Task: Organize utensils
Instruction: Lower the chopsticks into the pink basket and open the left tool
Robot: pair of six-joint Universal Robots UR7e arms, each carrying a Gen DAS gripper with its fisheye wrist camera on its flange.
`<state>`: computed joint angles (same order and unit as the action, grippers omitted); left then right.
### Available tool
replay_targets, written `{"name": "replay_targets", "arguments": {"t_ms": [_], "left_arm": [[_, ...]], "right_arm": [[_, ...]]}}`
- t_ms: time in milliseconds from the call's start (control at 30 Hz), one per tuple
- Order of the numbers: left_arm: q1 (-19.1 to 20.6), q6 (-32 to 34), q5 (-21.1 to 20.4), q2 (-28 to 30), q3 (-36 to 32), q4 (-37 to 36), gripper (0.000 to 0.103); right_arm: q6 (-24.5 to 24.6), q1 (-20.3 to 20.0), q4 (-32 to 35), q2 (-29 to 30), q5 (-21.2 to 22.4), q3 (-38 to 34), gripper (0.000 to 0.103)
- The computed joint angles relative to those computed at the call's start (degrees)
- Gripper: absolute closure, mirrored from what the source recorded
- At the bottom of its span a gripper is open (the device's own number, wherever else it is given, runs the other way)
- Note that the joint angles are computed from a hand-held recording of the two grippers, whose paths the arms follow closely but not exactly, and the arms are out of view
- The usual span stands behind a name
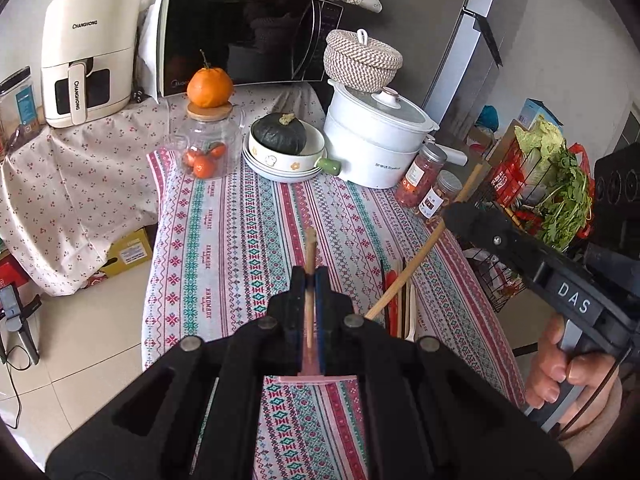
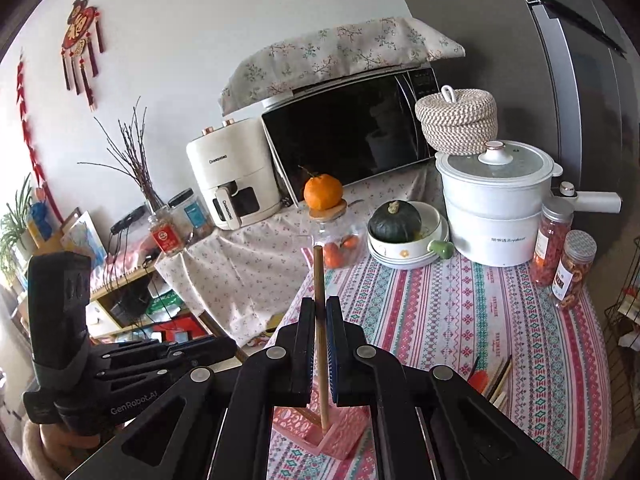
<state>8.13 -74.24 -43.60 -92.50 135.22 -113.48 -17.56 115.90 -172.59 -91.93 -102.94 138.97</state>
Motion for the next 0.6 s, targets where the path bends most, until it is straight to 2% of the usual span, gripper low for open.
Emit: {"name": "replay_targets", "arguments": {"t_ms": [200,267,300,333,367,400,467,533,600], "left_arm": [[2.18,1.15,0.22,0.03,0.57,-2.87,0.097],[2.44,0.64,0.46,0.06,0.52,-2.57,0.089],[2.47,-0.24,0.60,-0.02,0.45,-2.00,0.074],[2.36,-1.59,0.95,-0.19,0.43,-1.29,0.064],[1.97,-3.41,1.55,-0.55,0.57,-0.50,0.045],[1.60,-5.26,2.23,-0.91,0.67,0.41,0.032],[0.98,-8.40,2.75,-1.38,0.42,2.90,0.021],[0.53,-10.87,2.65,-1.61,0.11,5.29,0.016],[0.13,-14.50,2.54,-1.46,-0.41,8.88,0.007]], "right_arm": [[0.18,-1.30,-0.74,3.32,-1.26,0.00,0.096],[0.64,-1.80,-0.64,3.29,-1.00,0.15,0.095],[1.00,-2.01,-0.28,3.13,-0.84,0.06,0.091],[1.25,-2.26,-0.08,2.85,-0.67,0.04,0.086],[1.41,-2.50,-0.06,2.52,-0.46,0.06,0.074],[1.70,-2.56,-0.27,2.24,-0.33,0.00,0.054],[2.09,-2.78,-1.45,1.17,-0.03,0.50,0.030],[2.28,-2.73,-1.00,0.00,-0.11,0.39,0.023],[2.36,-2.63,-1.62,-0.97,-1.11,0.57,0.011]]}}
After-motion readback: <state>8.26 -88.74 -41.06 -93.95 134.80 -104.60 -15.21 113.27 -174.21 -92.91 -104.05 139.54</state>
